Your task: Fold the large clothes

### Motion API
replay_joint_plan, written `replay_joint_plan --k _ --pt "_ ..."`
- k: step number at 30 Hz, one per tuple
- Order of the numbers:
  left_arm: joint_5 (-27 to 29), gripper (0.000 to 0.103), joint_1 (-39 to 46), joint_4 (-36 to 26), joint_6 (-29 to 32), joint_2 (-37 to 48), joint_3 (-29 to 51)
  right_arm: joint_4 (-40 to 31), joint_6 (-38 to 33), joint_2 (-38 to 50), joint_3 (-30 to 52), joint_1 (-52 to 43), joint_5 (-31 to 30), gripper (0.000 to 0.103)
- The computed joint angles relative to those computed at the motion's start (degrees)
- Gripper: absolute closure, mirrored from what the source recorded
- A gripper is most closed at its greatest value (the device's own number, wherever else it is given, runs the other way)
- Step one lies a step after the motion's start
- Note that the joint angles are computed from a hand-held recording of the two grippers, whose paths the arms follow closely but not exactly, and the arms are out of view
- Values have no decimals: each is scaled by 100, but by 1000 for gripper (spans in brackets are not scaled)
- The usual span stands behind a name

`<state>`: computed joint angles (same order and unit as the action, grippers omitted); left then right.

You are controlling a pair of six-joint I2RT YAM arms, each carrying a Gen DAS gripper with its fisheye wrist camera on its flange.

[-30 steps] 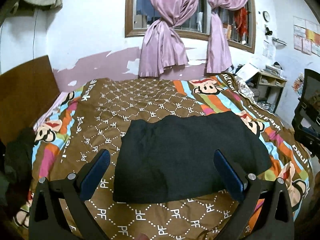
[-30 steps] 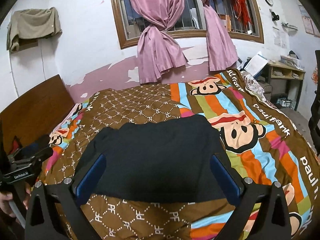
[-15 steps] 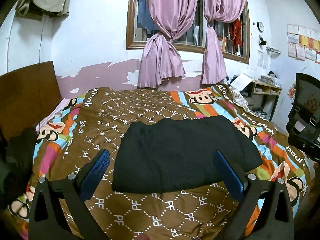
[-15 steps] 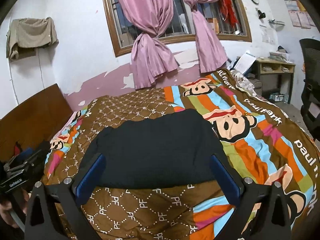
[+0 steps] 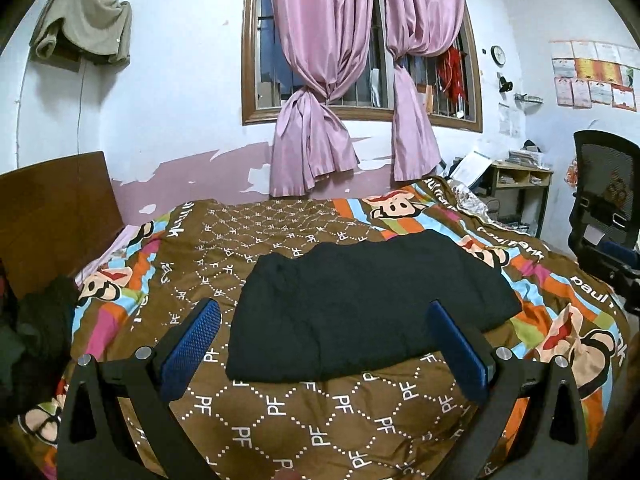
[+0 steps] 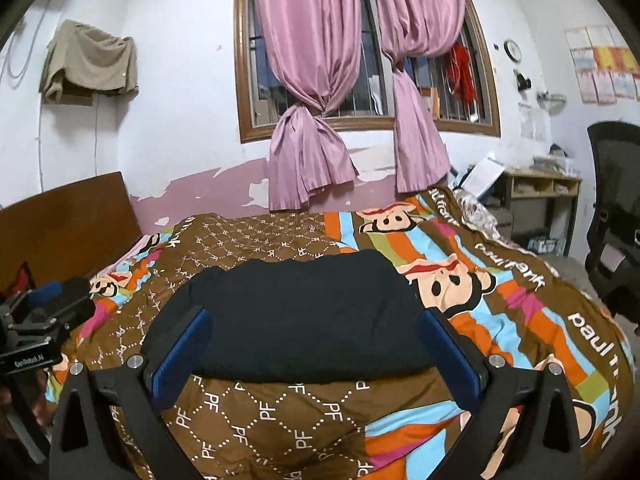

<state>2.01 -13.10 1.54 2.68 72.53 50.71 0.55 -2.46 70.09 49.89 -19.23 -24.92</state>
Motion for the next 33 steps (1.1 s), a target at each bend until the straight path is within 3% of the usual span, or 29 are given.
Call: replay_joint_plan --k 8,17,24,33 --pt "-441 1 -137 573 178 -686 -1090 291 -251 -506 -820 289 227 0" --pt "-268 1 65 782 -263 -1270 -1905 628 -321 -996 -1582 660 435 0" --pt "-661 1 -108 855 -312 -1056 -2062 866 -469 -1034 -1959 630 486 0" --pt "-415 1 -35 676 -638 -413 -1922 826 -503 -358 -1855 360 384 0"
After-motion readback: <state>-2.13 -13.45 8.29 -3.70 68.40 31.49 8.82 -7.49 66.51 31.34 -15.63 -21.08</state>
